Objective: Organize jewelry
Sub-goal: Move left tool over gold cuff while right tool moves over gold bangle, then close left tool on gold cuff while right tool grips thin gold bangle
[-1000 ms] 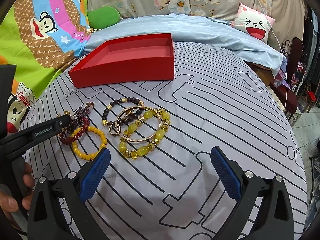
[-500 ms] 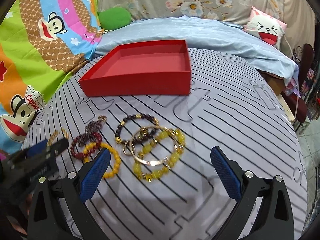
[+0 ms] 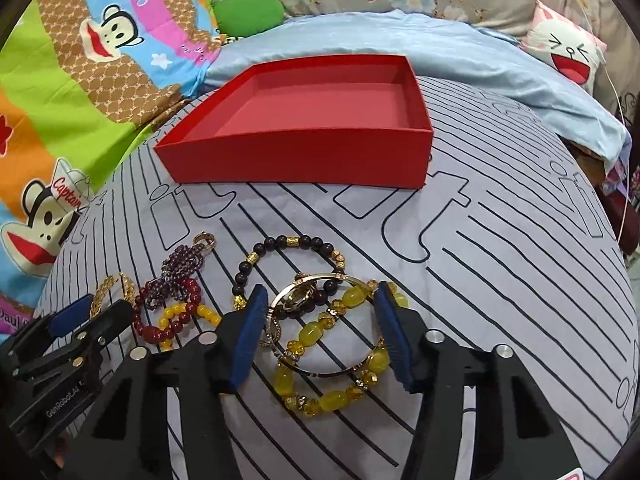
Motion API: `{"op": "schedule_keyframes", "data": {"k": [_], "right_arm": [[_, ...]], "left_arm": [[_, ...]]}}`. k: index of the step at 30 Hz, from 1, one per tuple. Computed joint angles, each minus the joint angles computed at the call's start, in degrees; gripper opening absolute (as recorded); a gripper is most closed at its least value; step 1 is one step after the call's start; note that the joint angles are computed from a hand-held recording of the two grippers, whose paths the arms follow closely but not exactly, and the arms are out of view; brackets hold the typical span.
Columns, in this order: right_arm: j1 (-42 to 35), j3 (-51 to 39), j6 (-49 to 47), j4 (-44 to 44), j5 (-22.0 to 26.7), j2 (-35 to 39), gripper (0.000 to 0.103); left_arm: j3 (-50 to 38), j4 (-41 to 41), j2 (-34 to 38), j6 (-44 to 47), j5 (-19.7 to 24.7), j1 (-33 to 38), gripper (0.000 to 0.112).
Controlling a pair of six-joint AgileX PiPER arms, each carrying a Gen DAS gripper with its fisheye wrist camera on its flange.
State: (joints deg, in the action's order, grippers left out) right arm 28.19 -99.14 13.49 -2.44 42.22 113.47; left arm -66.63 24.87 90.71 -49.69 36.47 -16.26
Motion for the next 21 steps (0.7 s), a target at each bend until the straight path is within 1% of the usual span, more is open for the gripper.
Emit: {"op": "schedule_keyframes", "data": {"k": [1, 2, 3, 8, 10, 13, 15, 20, 21], "right_arm": [[-0.1, 0.1, -0.7, 0.5, 0.2, 0.0, 0.044], [-0.2, 0.0, -1.7, 1.4, 0.6, 0.1, 0.035], [-0.5, 0.5, -2.7, 2.5, 0.9, 0.0, 0.030], [-0.8, 4.5, -4.0, 3.8, -0.7, -2.2, 0.020], [-1.2, 5.6, -4.8, 5.1, -1.0, -3.0, 0.012], [-2.0, 8.3, -5.6, 7.1, -2.1, -5.1, 0.007], [-2.5, 10.1, -6.2, 8.0, -2.7, -6.6, 0.006], [-3.4, 15.3, -8.3, 10.7, -4.1, -10.5, 0.006], [-3.5, 15.9, -8.3, 10.8, -4.3, -11.0, 0.008]], "left_arm": [[-0.1, -0.1, 0.1, 0.1, 0.0, 0.0, 0.056], [-0.1, -0.4, 0.2, 0.3, 0.0, -0.1, 0.056], [-0.2, -0.3, 0.2, 0.2, 0.0, -0.2, 0.056], [-0.2, 0.0, 0.1, -0.1, 0.2, -0.9, 0.056], [-0.1, 0.2, 0.0, -0.4, 0.4, -1.3, 0.056], [0.1, 0.6, -0.4, -0.9, 0.7, -1.9, 0.056], [0.3, 0.8, -0.8, -1.1, 0.8, -2.4, 0.056], [0.8, 1.3, -1.4, -1.8, 1.1, -3.7, 0.056], [0.9, 1.4, -1.5, -1.9, 1.1, -3.9, 0.056]]}}
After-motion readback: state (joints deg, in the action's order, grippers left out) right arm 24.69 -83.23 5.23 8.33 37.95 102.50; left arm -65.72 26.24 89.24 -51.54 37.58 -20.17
